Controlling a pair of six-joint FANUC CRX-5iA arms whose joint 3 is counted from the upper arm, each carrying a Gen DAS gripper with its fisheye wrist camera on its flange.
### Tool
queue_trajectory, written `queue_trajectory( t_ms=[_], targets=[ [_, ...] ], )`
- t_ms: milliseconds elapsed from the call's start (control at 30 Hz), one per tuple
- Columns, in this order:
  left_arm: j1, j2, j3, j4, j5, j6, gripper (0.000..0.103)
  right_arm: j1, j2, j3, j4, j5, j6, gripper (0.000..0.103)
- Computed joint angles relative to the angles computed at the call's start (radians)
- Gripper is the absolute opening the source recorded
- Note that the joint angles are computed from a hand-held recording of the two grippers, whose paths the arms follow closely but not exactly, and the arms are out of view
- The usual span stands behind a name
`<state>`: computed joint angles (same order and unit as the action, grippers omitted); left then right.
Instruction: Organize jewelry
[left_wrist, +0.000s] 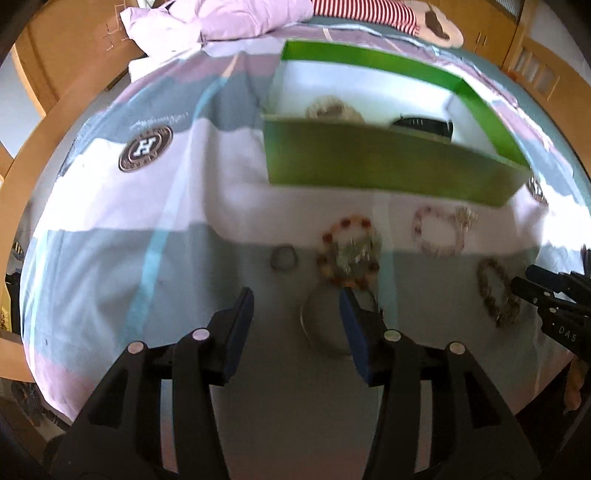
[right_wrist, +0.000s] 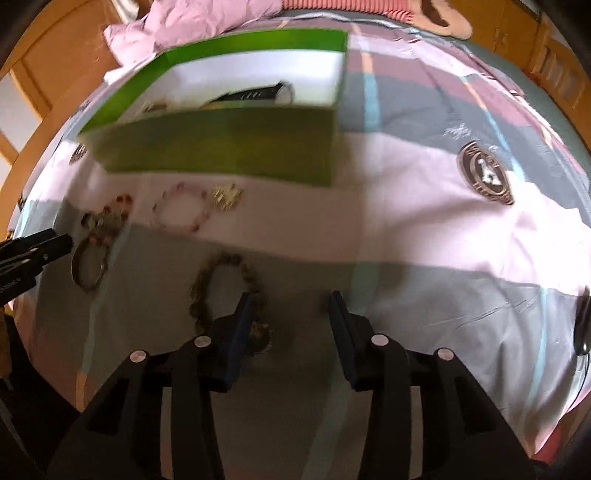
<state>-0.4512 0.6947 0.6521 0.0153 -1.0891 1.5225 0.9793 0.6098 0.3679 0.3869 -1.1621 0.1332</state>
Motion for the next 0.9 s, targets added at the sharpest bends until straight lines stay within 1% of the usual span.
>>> queue_trajectory(
  t_ms=[67, 100, 167, 233, 300, 333, 433, 667, 900],
  targets=[
    [-0.005, -0.008, -0.022, 0.001, 0.002, -0.006, 0.048, 0.004, 0.01, 0.016, -0.013, 0.004, 0.026, 0.029],
    [-0.007, -0.013, -0.035, 0.006, 0.004, -0.015, 0.048, 0.006, 0.005, 0.011, -0.025, 0.035, 0.043, 0.026],
    [-0.01, -0.019, -0.048, 0.003, 0.005, -0.021, 0.048, 0.01, -0.001, 0.002, -0.034, 0.075, 0.064, 0.015],
    [-0.012, -0.021, -0.053, -0.002, 0.004, -0.02, 0.048, 0.017, -0.017, -0.025, -0.018, 0.12, 0.058, 0.012],
    [-0.009, -0.026, -0.061, -0.002, 0.006, -0.018, 0.049, 0.019, -0.067, -0.105, 0.038, 0.206, -0.021, 0.012],
    [-0.007, -0.027, -0.062, -0.003, 0.005, -0.017, 0.049, 0.021, -0.078, -0.12, 0.065, 0.203, -0.057, 0.012],
    [-0.003, -0.034, -0.069, -0.009, 0.006, -0.003, 0.048, 0.022, -0.069, -0.097, 0.084, 0.133, -0.093, 0.012],
    [0.004, -0.033, -0.066, -0.008, 0.009, 0.001, 0.049, 0.011, -0.055, -0.07, 0.061, 0.063, -0.082, 0.013],
    [0.003, -0.008, -0.036, -0.016, -0.012, 0.008, 0.05, 0.007, -0.072, -0.114, 0.036, 0.07, -0.12, 0.015]
  ],
)
